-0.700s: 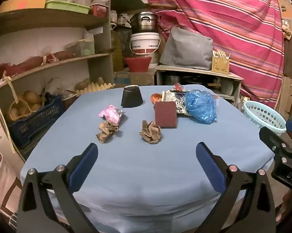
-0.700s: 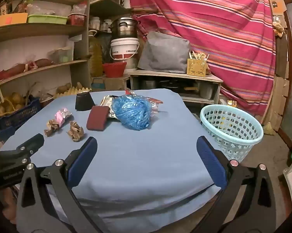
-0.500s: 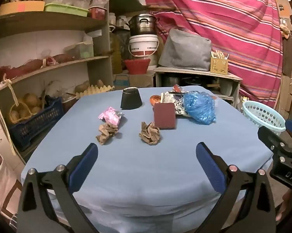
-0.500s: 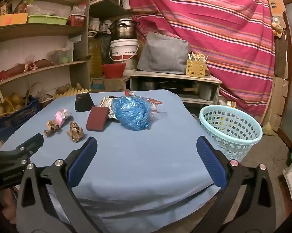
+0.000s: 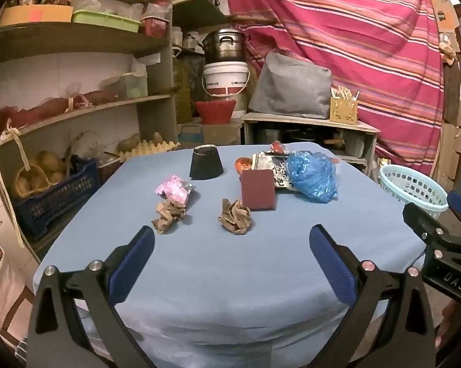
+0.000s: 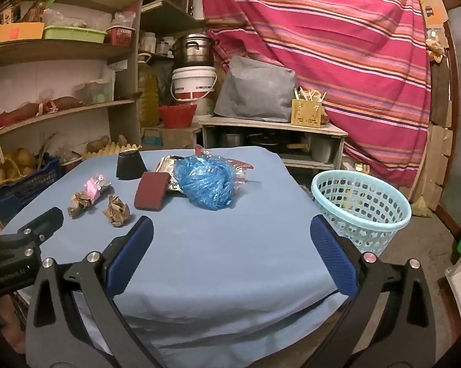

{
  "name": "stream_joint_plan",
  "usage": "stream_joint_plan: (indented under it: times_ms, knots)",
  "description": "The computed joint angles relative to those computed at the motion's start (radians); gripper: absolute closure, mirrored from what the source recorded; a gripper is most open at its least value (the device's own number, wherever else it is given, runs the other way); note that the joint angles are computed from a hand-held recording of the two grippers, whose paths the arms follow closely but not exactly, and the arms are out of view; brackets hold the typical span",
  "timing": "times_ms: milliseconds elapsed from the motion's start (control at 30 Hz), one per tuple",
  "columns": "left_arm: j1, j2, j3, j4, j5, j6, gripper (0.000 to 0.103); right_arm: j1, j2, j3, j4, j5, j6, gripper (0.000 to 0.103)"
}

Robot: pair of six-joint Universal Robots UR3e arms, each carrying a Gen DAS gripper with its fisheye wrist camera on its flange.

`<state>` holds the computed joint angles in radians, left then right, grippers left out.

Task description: Collect trash

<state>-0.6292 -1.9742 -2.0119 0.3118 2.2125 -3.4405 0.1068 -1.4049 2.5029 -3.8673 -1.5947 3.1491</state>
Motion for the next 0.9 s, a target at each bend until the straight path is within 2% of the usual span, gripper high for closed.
stream_joint_plan:
  times_ms: [333,900]
  knots:
    - [-0.020,-0.027,-0.004,0.066,0.052,0.015,0.004,0.003,0.018,0.005,-0.041,-0.008,-0.001,0.004]
    - [-0.036,-0.055,0.011,0.111,0.089,0.032,0.004,-0.001,0.035,0.010,-0.075,-0.008,-0.006,0.004]
